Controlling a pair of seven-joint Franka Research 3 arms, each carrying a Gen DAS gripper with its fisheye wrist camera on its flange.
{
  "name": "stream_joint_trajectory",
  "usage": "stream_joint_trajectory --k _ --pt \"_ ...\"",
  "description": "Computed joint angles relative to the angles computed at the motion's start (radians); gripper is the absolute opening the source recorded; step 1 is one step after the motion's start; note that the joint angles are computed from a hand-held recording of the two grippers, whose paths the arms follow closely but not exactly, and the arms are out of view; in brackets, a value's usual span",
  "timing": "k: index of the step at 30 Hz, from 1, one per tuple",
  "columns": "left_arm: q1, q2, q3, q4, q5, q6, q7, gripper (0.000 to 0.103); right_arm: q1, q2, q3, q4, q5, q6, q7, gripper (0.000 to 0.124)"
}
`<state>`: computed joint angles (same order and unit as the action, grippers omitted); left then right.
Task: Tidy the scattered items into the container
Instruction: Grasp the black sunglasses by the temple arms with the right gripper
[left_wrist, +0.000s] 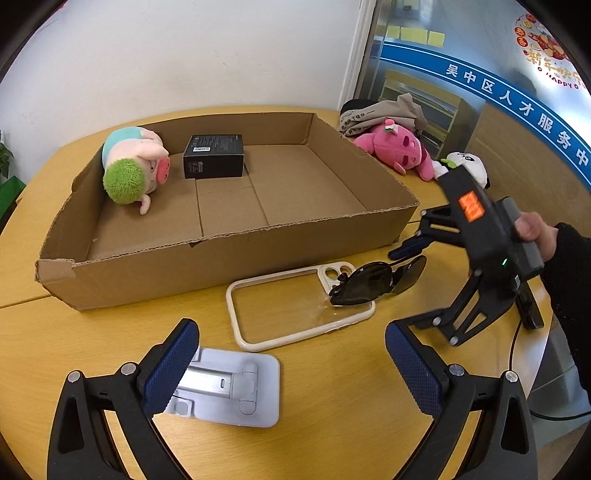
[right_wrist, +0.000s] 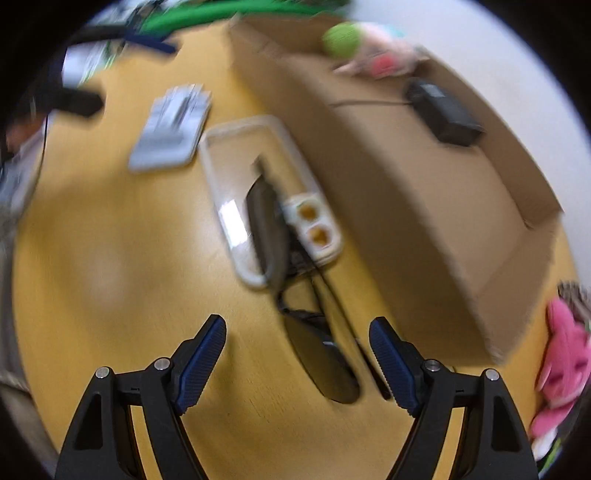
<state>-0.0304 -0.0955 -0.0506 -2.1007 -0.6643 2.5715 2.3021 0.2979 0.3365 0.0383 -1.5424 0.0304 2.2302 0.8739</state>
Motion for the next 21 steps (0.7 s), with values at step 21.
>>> stream_joint_trajectory --k 21 --pt "0.021 0.106 -0.043 0.138 -0.013 -0.218 -0.088 0.102 0.032 -0.245 0.018 -0.375 0.006 0.210 0.593 0.051"
